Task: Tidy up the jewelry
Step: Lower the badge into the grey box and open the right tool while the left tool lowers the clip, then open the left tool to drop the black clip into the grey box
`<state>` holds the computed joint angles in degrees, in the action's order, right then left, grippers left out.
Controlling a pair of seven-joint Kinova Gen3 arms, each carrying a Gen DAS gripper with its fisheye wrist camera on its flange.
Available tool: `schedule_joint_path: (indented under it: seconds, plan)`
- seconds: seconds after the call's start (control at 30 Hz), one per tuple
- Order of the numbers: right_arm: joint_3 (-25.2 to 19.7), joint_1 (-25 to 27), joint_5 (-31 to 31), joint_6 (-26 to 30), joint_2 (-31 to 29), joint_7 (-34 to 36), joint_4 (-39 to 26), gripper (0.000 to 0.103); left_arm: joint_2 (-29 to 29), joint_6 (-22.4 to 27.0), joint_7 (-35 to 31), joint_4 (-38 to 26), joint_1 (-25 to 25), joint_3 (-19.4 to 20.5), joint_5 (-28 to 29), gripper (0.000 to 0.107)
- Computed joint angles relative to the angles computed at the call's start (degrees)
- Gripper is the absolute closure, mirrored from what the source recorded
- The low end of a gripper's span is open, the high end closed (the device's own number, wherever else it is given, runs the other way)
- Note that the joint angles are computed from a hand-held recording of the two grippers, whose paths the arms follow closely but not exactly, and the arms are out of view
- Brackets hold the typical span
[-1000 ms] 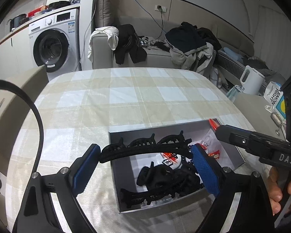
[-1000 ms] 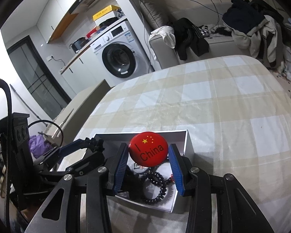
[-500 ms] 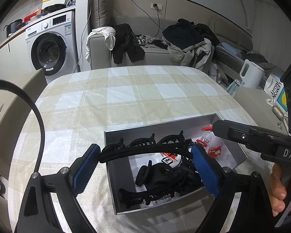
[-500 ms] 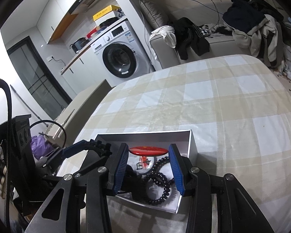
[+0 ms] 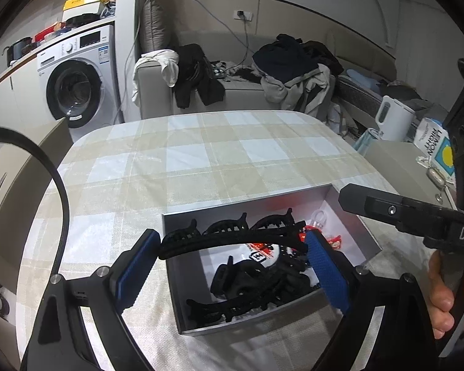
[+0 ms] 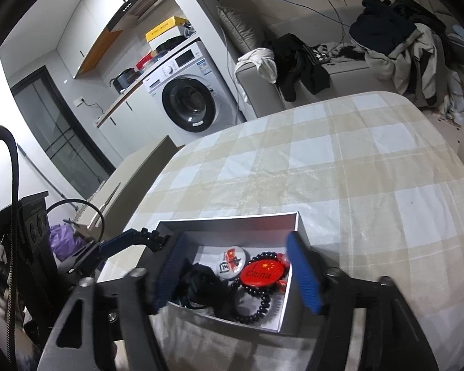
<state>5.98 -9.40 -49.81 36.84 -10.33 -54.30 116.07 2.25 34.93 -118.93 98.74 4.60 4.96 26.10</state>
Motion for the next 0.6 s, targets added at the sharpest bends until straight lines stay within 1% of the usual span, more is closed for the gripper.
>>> schedule_joint_path:
  seconds: [0.03, 0.13, 0.2, 0.27, 0.33, 0.43, 0.53, 0.6]
  plan:
    - [0.2, 0.0, -0.3, -0.1, -0.2, 0.1, 0.2, 0.028, 0.0, 0.1, -0.9, 0.1, -0.2, 0.0, 0.9, 0.016]
    - [0.3, 0.4, 0.6, 0.2, -0.5, -0.8, 0.2, 0.027, -0.1, 0.1, -1.7, 0.2, -0.3, -0.1, 1.8, 0.016]
    - [0.3, 0.5, 1.4, 0.2, -1.0, -1.2, 0.3, 0.024, -0.2, 0.3, -3.4, 0.3, -0.6, -0.2, 3.6, 0.015]
    - [0.8, 0.2, 1.6, 0.3, -1.6, -0.5, 0.6, 0.021, -0.7, 0.2, -4.7, 0.8, -0.8, -0.3, 5.1, 0.007]
    - [1.1, 0.0, 2.0, 0.6, -2.2, -0.1, 0.7, 0.020, -1.5, -0.6, -6.3, 1.7, -0.8, -0.5, 6.7, 0.006]
    - [1.9, -0.6, 1.9, 0.9, -3.1, 1.0, 1.3, 0.014, -2.6, -1.0, -5.8, 2.5, -0.4, -0.8, 5.7, 0.006]
    - [2.8, -1.3, 1.2, 1.2, -4.2, 2.3, 2.0, 0.002, -4.3, -1.8, -5.7, 3.8, 0.1, -1.4, 5.0, 0.006]
    - [2.7, -2.0, 1.1, -0.1, -5.5, 3.2, 3.0, 0.000, -5.6, -2.8, -5.9, 5.1, 0.5, -1.9, 4.9, 0.006]
